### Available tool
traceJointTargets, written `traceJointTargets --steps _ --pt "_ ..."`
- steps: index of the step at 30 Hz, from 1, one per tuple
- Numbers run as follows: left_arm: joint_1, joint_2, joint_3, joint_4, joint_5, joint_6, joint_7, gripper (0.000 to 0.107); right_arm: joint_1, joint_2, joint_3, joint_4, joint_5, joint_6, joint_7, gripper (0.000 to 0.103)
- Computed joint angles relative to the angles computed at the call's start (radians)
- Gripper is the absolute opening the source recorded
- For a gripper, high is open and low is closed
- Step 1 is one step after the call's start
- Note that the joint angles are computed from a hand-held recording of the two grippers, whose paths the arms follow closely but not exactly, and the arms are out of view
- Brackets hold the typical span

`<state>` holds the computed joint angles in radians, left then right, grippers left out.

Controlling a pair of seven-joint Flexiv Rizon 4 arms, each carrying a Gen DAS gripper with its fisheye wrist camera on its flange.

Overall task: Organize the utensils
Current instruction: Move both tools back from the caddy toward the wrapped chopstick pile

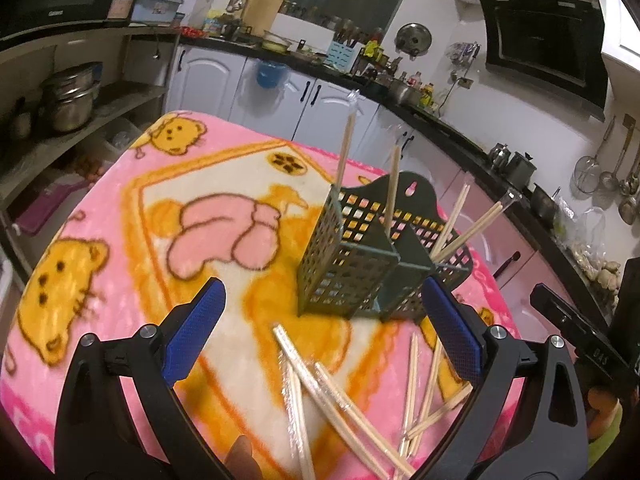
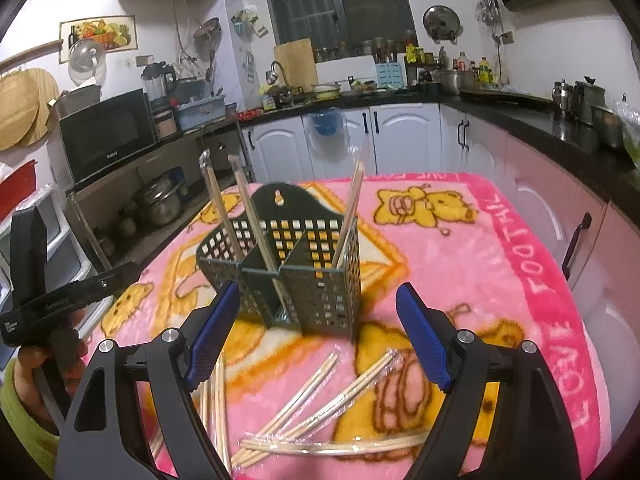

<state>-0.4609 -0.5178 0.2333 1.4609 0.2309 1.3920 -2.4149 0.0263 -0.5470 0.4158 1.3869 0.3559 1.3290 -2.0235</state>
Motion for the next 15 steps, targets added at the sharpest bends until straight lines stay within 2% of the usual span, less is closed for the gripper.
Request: traceJointTargets --steps 6,15 --pt "0.003 0.005 -0.011 0.029 -0.005 -0.018 -0.008 0.09 -0.007 0.008 0.0 0.027 0.005 -0.016 -0.015 0.078" --pt "0.033 -0.006 -0.064 0.047 -0.04 -0.041 0.032 0.09 -0.006 0.023 -0.03 0.079 0.002 -0.027 -0.008 0.078"
